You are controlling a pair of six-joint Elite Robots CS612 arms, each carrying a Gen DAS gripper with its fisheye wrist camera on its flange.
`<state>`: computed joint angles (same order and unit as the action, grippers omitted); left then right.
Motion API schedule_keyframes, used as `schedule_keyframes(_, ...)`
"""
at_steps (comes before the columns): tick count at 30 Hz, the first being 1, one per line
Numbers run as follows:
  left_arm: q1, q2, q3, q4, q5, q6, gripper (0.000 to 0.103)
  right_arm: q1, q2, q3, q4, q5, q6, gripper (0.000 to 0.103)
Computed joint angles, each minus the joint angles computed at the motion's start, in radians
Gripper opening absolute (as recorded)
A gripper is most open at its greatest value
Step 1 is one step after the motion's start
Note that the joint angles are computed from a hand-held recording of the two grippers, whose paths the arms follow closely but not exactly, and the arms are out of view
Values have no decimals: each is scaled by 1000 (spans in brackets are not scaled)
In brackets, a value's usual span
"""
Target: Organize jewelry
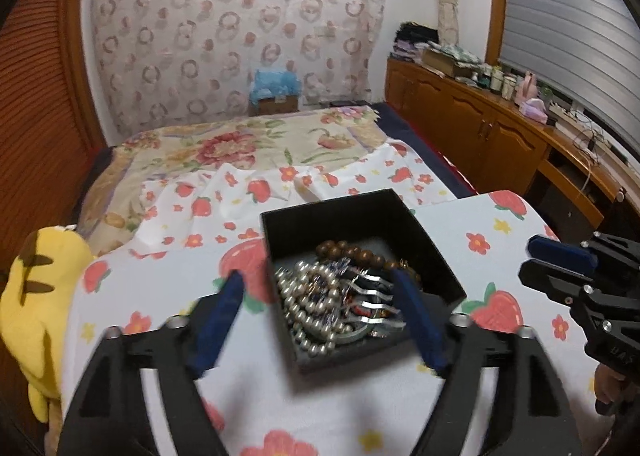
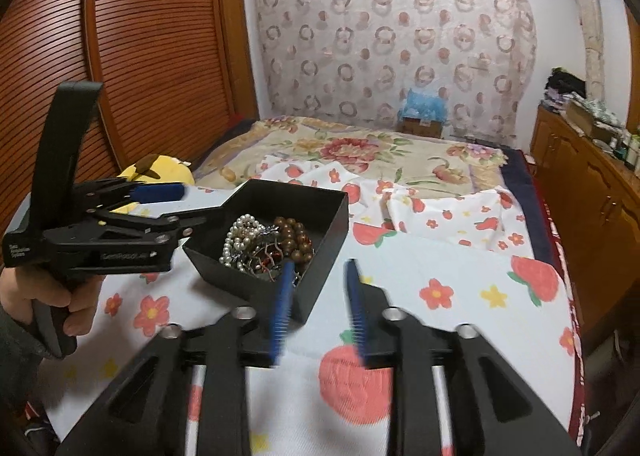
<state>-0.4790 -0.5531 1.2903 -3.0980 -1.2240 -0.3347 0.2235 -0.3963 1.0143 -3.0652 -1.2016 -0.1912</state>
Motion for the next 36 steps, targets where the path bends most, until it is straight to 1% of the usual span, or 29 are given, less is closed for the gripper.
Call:
schedule_keyframes(1,-7,-11,23,-10,25,-9,84,0,-9,22,-27,-6,11,53)
schedule_keyframes(2,-12,-20,41,-16,41,-15,86,-1,-16,42,-52,-5,22,55)
schedule_keyframes(4,-24,-37,77,-38,75,-24,93,-1,-32,83,-97,-11,45,63)
schedule_keyframes(5,-33,-49,104,-58,99,-28,94,0,-42,107,-123,-21,57,66)
schedule_keyframes(7,-49,-69,153,-95,132,-36,95,1,-57,150,-175,-30,74,76)
schedule_keyframes(9,-61,-85,187,-114,154,-44,95,3,-71,186,-215,-40,85,80)
schedule_keyframes(13,-93,-114,257,-164,219,-67,95,6,-99,269,-331,-59,126,99)
schedule_keyframes(16,-108,-133,302,-205,239,-80,95,4,-118,318,-389,-68,144,100)
schedule_keyframes(19,-124,-145,333,-234,263,-75,95,2,-132,354,-425,-66,151,100)
schedule_keyframes(26,-136,-160,360,-271,282,-92,95,5,-150,395,-482,-79,163,100)
schedule_keyframes(36,-141,-168,373,-285,284,-104,95,7,-158,400,-477,-80,164,100)
